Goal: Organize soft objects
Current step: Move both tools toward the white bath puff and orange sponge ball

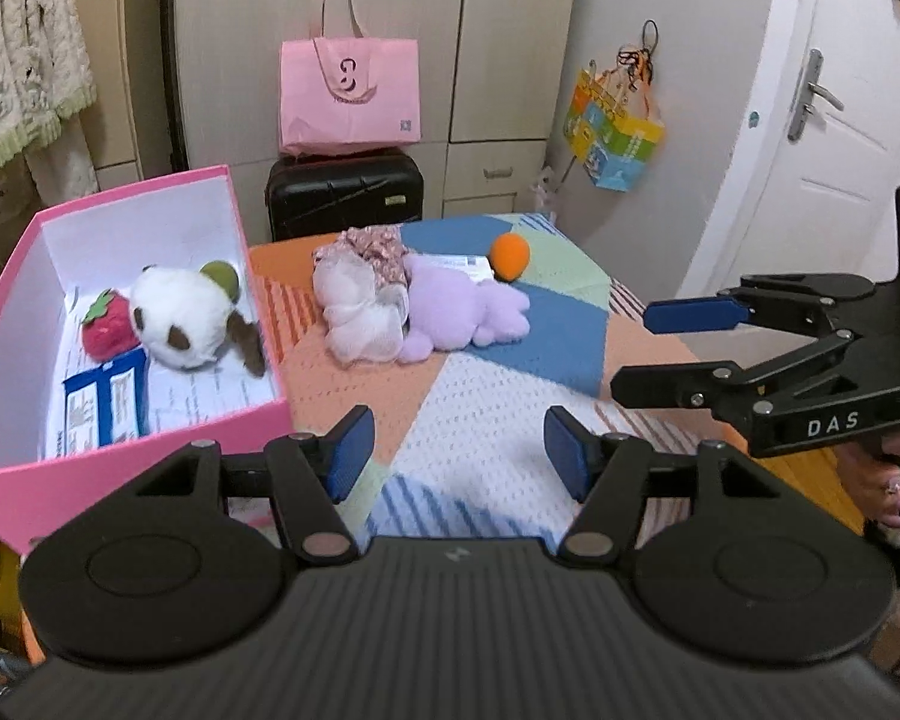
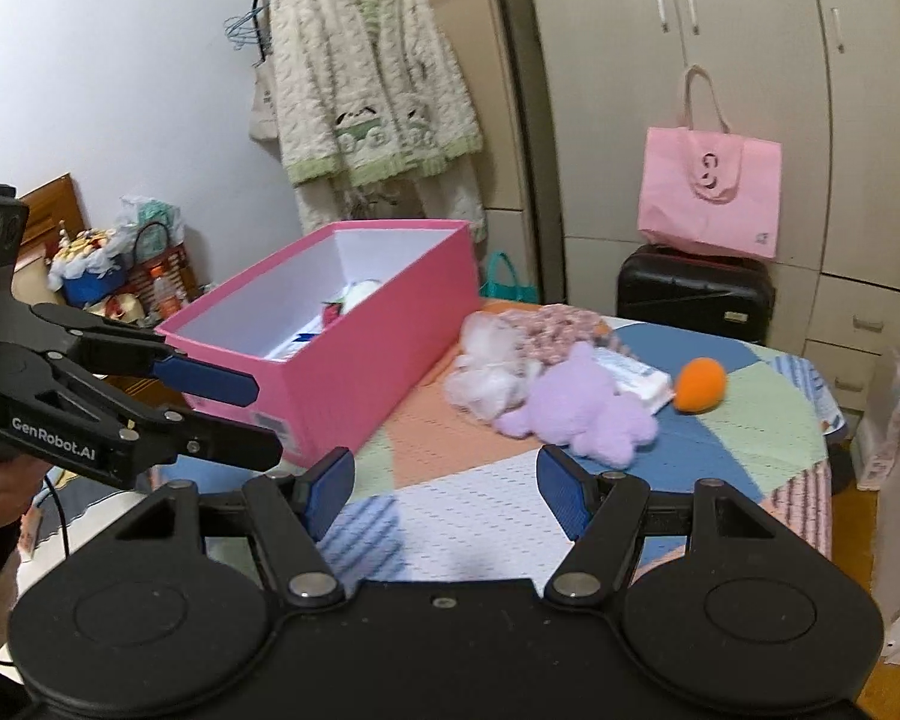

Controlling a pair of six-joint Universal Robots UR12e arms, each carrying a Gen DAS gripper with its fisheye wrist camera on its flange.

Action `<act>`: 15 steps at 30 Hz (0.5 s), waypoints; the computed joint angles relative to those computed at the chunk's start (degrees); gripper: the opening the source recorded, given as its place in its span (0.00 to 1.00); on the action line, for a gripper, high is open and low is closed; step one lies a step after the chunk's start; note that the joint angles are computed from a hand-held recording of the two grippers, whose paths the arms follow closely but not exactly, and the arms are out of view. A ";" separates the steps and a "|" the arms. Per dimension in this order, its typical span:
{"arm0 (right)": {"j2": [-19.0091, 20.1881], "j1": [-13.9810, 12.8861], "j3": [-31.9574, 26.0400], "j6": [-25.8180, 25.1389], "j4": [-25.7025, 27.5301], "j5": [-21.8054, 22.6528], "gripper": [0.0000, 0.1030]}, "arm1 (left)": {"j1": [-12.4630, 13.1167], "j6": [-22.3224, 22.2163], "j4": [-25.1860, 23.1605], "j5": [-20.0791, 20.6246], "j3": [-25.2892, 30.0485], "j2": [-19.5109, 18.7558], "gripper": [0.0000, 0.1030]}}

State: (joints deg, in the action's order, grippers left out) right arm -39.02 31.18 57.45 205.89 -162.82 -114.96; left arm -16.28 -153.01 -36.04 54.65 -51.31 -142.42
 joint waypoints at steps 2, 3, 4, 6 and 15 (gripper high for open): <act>-0.22 -0.42 0.97 0.21 -0.76 -0.44 0.70 | -0.56 -1.04 1.47 0.80 1.00 -0.93 0.60; -0.34 -0.64 1.44 0.47 -1.02 -0.65 0.70 | -0.83 -1.55 2.46 1.23 1.45 -1.41 0.60; -0.51 -0.86 1.92 0.73 -1.27 -0.71 0.70 | -1.10 -1.96 3.38 1.63 1.96 -1.92 0.60; -0.84 -1.49 3.02 1.48 -2.17 -0.29 0.70 | -1.51 -3.24 5.07 2.08 3.02 -2.96 0.60; 0.98 -3.25 4.44 -2.01 -11.59 -3.01 0.70 | -4.09 -11.43 12.29 9.73 11.97 -10.06 0.60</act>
